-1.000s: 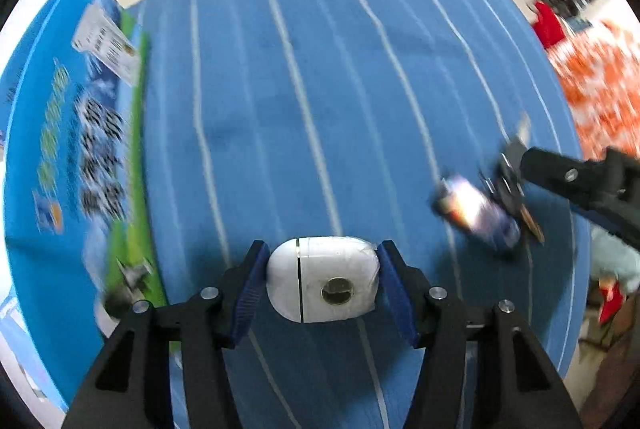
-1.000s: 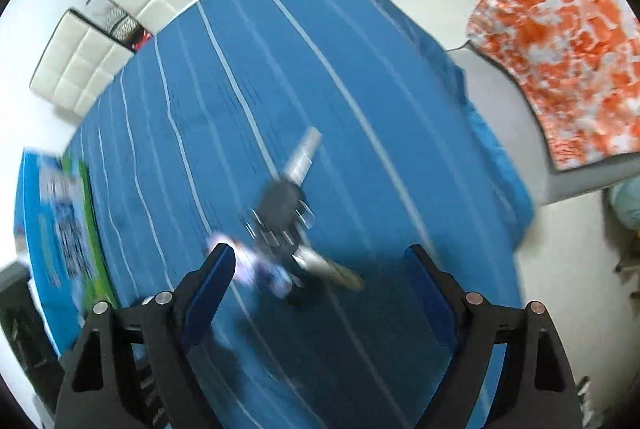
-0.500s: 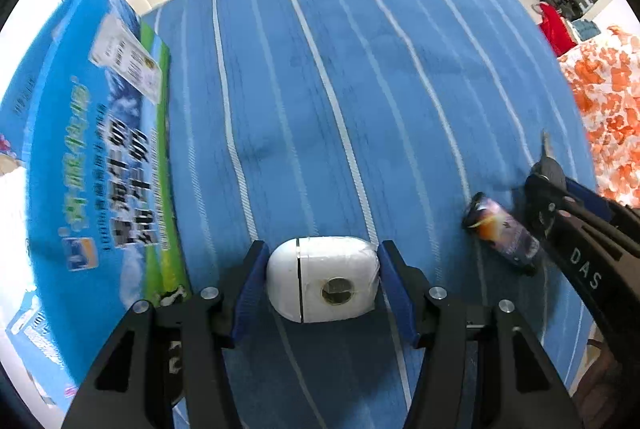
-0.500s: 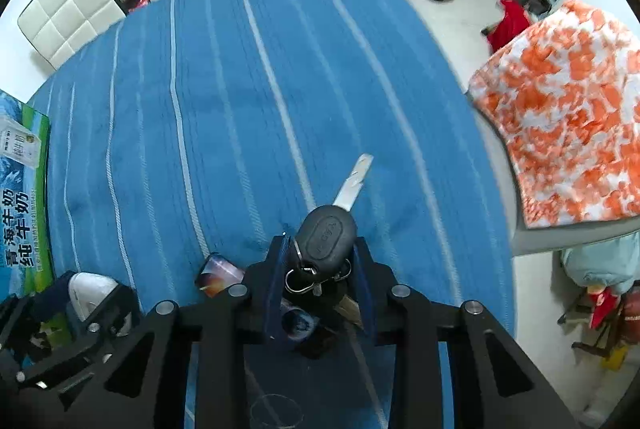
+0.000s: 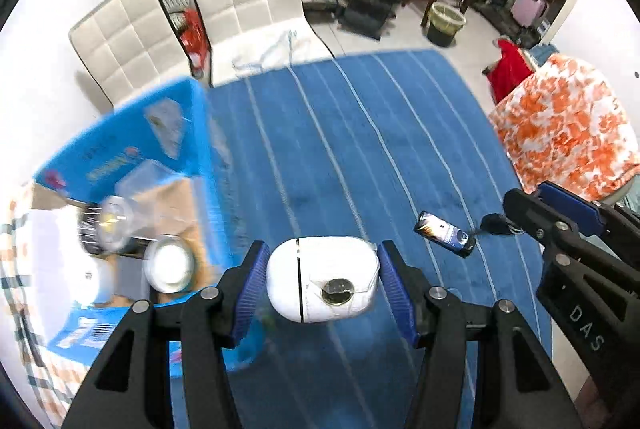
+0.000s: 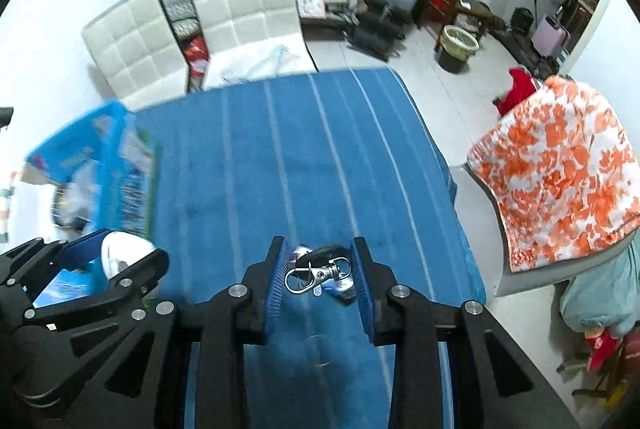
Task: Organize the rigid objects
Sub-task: 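Carry earbud case into blue box with left tool while right tool carries keys in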
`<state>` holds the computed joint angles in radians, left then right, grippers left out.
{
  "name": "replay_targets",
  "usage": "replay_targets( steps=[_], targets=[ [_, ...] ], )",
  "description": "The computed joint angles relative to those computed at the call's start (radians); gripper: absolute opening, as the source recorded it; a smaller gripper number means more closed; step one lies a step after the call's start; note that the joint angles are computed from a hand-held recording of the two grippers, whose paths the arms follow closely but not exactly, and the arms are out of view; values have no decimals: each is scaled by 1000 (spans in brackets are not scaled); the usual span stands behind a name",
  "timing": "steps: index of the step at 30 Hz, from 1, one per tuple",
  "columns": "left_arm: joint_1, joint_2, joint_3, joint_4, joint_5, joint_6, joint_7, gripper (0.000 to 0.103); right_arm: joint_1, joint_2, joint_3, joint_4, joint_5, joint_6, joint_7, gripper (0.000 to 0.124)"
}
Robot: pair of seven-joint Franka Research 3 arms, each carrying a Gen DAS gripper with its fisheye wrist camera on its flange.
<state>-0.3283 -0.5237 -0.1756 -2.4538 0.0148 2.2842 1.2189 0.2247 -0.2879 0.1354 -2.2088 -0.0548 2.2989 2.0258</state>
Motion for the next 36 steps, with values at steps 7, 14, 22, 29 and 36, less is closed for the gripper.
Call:
replay_targets(
  steps=[7,14,22,29,36],
  targets=[
    [72,-179,42,-8,87,-65,20,53,56,-30,81,145,-20,-62,78,34],
    [166,-354,86,-19,170,-130,36,53,136,46,135,326,-65,-96,152,34],
    [235,-486,135,-36,219,-140,61,53,231,147,161,515,-168,-117,231,34],
    [242,-515,187,-56,192,-134,125,53,301,227,130,601,-134,-133,246,34],
    [253,-437,299,-98,79,-150,218,54,314,308,76,515,145,-19,184,34]
  ],
)
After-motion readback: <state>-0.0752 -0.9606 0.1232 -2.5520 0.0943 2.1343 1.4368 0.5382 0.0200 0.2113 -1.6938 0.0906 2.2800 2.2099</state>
